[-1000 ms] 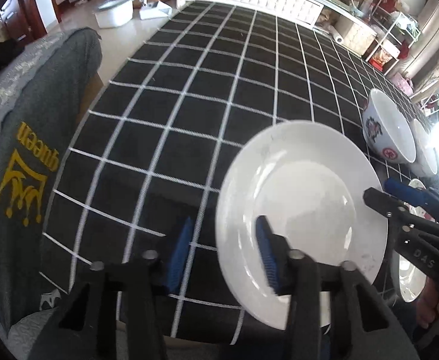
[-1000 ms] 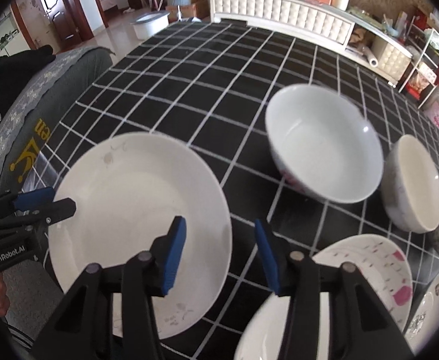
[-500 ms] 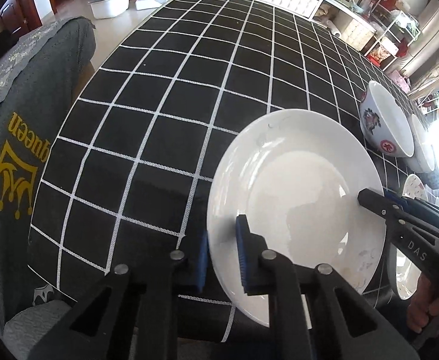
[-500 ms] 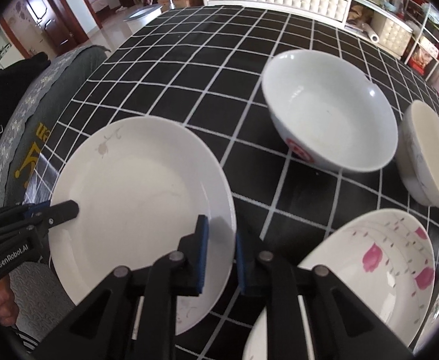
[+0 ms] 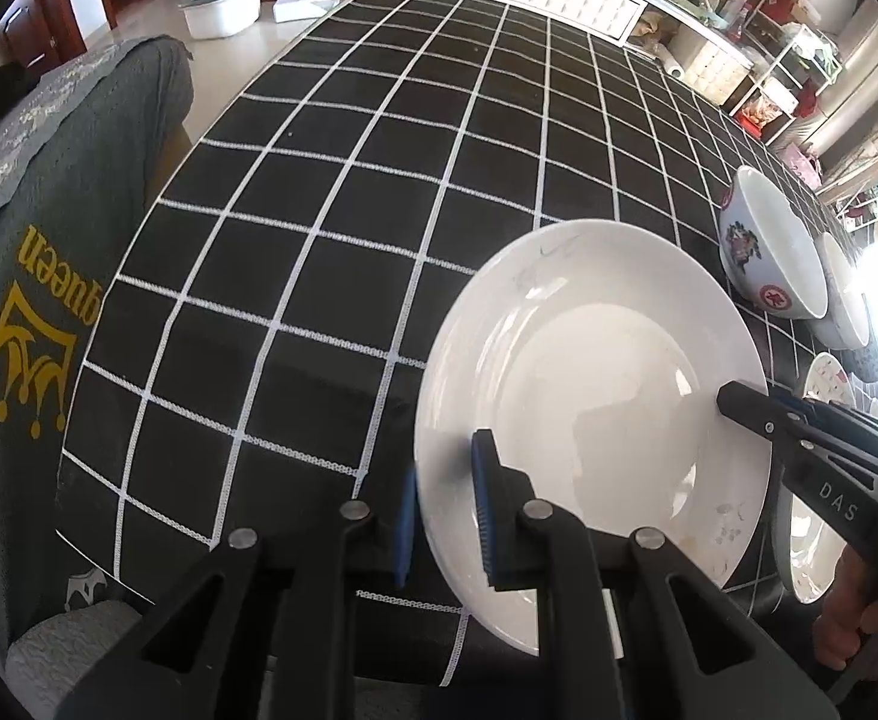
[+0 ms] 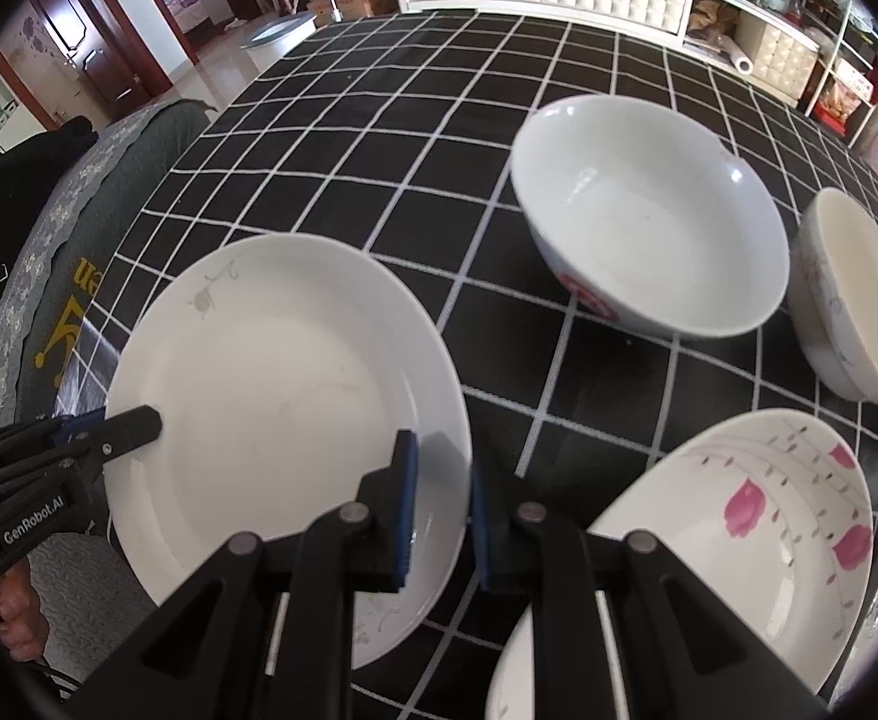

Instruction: Organize plates and bowls

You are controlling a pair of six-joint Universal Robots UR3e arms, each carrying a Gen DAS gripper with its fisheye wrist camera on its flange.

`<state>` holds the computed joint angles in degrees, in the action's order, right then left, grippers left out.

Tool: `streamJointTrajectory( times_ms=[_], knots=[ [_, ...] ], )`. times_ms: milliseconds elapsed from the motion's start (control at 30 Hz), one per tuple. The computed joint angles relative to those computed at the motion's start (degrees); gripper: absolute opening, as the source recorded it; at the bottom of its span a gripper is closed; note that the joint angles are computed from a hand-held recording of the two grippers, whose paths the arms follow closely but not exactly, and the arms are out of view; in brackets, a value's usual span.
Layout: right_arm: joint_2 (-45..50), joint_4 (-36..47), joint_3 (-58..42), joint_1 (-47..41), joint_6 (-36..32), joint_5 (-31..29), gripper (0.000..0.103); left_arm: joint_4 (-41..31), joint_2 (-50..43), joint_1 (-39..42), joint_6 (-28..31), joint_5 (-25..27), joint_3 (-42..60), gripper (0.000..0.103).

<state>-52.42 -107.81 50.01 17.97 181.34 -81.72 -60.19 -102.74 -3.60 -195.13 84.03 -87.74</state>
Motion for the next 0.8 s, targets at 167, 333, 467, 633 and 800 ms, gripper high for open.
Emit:
streamJointTrajectory(
  times_ms=[167, 333, 467, 633, 800],
  knots=[
    [-3.32, -2.23, 3.46, -0.92, -0.95, 0.97, 0.02, -1.04, 1.46, 0.2, -0.99, 1.91, 0.35, 0.013],
    [-10.89, -4.39, 9.59, -2.91, -3.13, 1.11, 0.02, -4.46, 4.97, -0.32, -1.03, 2.53, 4.57, 0.013],
    [-18.11, -5.19, 15.26, -5.61, -3.71, 1.82, 0.02, -6.31, 5.1, -4.24, -2.03, 1.95, 10.23, 0.013],
    [-28.35, -6.35, 24.42, -10.47, -5.65, 2.53, 0.02, -9.32, 0.19, -12.07, -3.66, 2.59, 20.24, 0.013],
    [-36.17, -6.8, 32.71, -16.0, -8.02, 2.84, 0.02, -11.76, -5.17, -17.56, -5.52, 1.74, 27.05, 0.013]
  ],
)
